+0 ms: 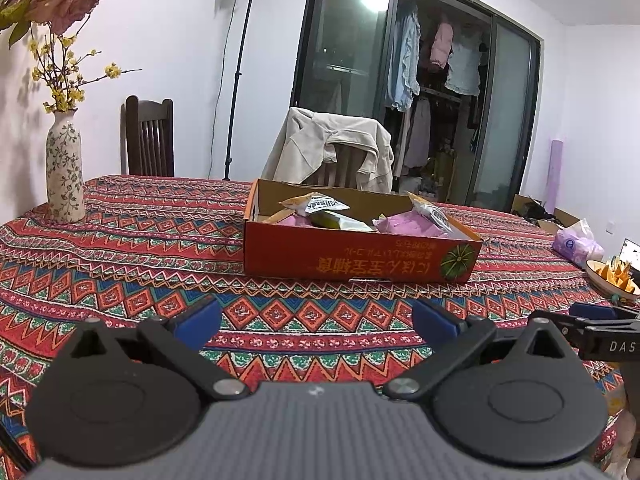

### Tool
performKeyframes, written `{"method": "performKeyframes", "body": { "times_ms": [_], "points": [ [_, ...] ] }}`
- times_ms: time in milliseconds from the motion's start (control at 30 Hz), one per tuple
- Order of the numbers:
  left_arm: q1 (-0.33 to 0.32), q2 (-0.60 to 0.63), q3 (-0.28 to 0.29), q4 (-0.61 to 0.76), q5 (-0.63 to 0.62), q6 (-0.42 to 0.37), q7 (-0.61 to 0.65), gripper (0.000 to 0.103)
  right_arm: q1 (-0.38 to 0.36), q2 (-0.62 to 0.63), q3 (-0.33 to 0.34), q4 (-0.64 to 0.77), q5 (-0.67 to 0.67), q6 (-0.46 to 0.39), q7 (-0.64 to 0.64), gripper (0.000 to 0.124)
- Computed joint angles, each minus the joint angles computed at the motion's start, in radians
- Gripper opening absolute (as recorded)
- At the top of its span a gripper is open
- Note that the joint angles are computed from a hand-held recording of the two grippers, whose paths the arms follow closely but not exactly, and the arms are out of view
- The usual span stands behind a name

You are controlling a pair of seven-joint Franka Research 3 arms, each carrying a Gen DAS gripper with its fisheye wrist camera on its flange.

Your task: Organize snacks

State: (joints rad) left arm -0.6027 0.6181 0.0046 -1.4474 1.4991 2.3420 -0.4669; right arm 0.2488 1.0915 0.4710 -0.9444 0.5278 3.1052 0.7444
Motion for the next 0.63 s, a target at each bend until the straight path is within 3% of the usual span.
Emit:
{"method": "performKeyframes", "body": {
  "times_ms": [633],
  "points": [
    [-0.015,0.02,0.008,0.029,-0.039,-0.033,0.035,0.103,-0.001,0.003,0.0,-0.001,0.001,-0.007,-0.002,0.103]
  ]
}}
